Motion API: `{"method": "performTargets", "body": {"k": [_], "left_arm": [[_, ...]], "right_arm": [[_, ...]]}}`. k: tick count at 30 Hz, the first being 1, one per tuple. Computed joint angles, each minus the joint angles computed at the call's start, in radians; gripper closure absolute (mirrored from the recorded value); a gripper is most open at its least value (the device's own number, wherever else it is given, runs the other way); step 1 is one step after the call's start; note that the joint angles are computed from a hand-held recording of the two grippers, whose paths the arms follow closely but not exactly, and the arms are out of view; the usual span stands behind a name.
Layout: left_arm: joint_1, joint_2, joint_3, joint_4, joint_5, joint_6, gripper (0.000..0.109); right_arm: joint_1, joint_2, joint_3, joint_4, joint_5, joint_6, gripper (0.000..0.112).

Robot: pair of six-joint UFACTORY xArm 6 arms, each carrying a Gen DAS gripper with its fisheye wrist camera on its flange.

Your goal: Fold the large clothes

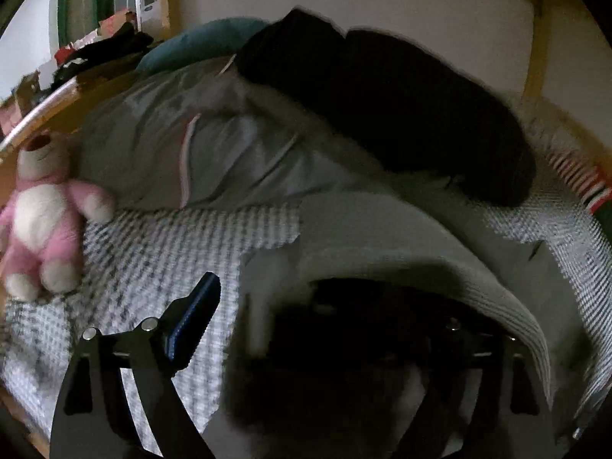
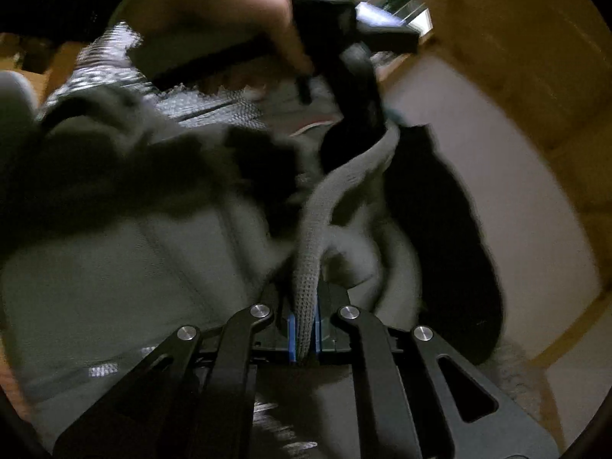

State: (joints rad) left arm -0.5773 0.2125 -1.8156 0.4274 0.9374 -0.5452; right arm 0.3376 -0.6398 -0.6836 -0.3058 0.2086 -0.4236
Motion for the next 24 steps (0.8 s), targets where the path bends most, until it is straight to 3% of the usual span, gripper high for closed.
{"method": "performTargets", "body": {"k": [2,4,6,8,10,12,14,16,18,19,21,22,24], "left_arm": [[0.0,-0.074,0.088,-0.031,0.033,0.02,0.023],[0.006,-0.154,0.176,-0.077,0.019,-0.034,0.023],[0.012,-0.258,0.282,-0.096,-0.069,-0.123,0.023],[-0.006,-0.303,0.297,-0.051,-0.118,-0.17,0.022],[-0.025,-0.287,0.248,-0.033,-0.137,-0.157,0.016],[-0.052,-0.231,0.16,-0.05,-0.156,-0.082,0.012],[-0.078,-0.128,0.044,-0.095,-0.114,0.035,0.012],[-0.093,-0.018,-0.052,-0.075,-0.031,0.062,0.012],[-0.094,0.112,-0.141,-0.028,0.08,0.047,0.012],[-0.092,0.125,-0.135,-0.011,0.091,0.031,0.012],[-0.074,0.147,-0.092,0.035,0.116,-0.025,0.012],[-0.058,0.142,-0.05,0.057,0.117,-0.057,0.012],[-0.018,0.092,0.065,0.046,0.046,-0.081,0.011]], "right_arm": [[0.019,-0.029,0.015,0.095,0.067,-0.065,0.104],[0.031,-0.038,-0.009,0.231,0.171,-0.126,0.094],[0.032,-0.059,-0.022,0.44,0.289,-0.241,0.038],[0.028,-0.118,-0.022,0.649,0.365,-0.353,0.019],[-0.032,-0.167,-0.036,0.849,0.443,-0.466,0.018],[-0.109,-0.202,-0.066,0.928,0.492,-0.436,0.015],[-0.146,-0.149,-0.111,0.848,0.437,-0.284,0.013],[-0.202,-0.004,-0.219,0.713,0.422,-0.077,0.013],[-0.238,0.163,-0.347,0.636,0.485,0.053,0.014],[-0.248,0.252,-0.42,0.599,0.539,0.09,0.015],[-0.233,0.383,-0.532,0.42,0.623,0.202,0.033],[-0.218,0.435,-0.57,0.361,0.682,0.223,0.034],[-0.219,0.421,-0.532,0.284,0.675,0.222,0.031]]}}
